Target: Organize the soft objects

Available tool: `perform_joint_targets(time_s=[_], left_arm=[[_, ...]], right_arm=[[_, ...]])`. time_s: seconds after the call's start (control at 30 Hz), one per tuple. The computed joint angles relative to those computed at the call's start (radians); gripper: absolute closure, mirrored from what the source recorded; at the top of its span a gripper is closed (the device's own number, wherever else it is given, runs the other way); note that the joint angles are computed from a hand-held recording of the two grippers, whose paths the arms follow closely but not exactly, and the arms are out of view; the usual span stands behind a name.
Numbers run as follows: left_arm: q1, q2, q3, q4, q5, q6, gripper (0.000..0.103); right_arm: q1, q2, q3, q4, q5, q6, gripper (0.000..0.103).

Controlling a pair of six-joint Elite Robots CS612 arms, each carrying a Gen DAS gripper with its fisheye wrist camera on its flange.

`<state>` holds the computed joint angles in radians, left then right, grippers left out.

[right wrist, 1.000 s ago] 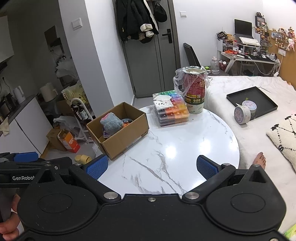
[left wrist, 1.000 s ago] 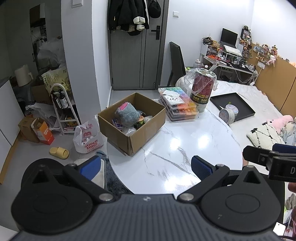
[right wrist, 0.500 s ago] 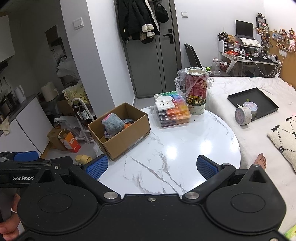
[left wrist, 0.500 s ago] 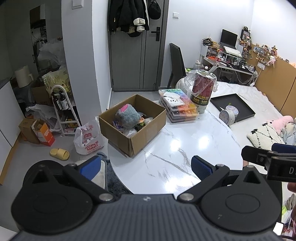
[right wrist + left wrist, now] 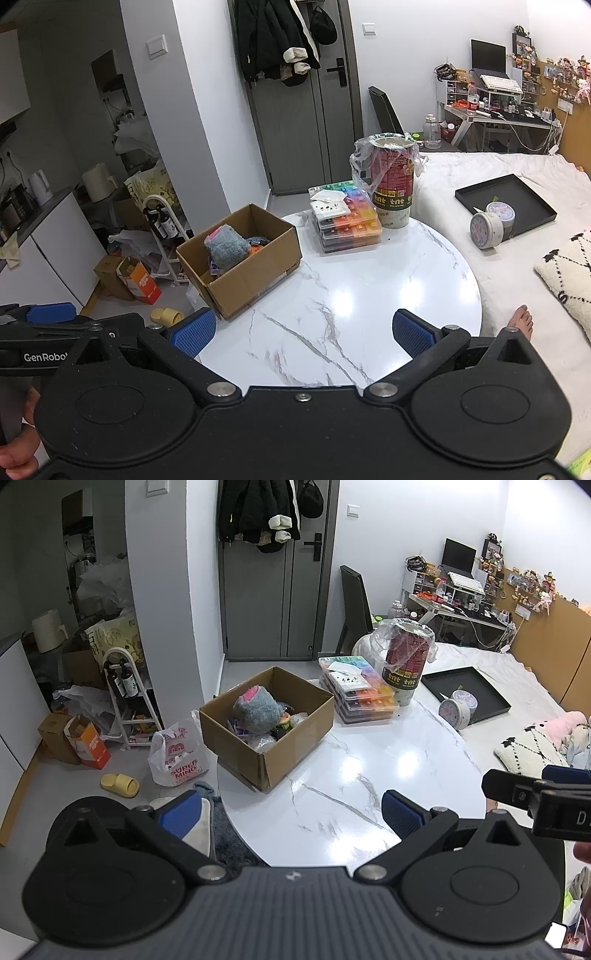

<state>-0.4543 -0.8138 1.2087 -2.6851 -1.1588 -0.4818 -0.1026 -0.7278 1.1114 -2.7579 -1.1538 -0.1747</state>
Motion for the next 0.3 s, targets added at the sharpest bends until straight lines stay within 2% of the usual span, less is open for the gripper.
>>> perform_joint_targets(time_s=[0.3], left_arm=[[0.000,-0.001,0.011,-0.004,-0.004,-0.003,0.000]], right_arm=[[0.001,0.005,-0.007,0.016,-0.008,0.000,0.000]])
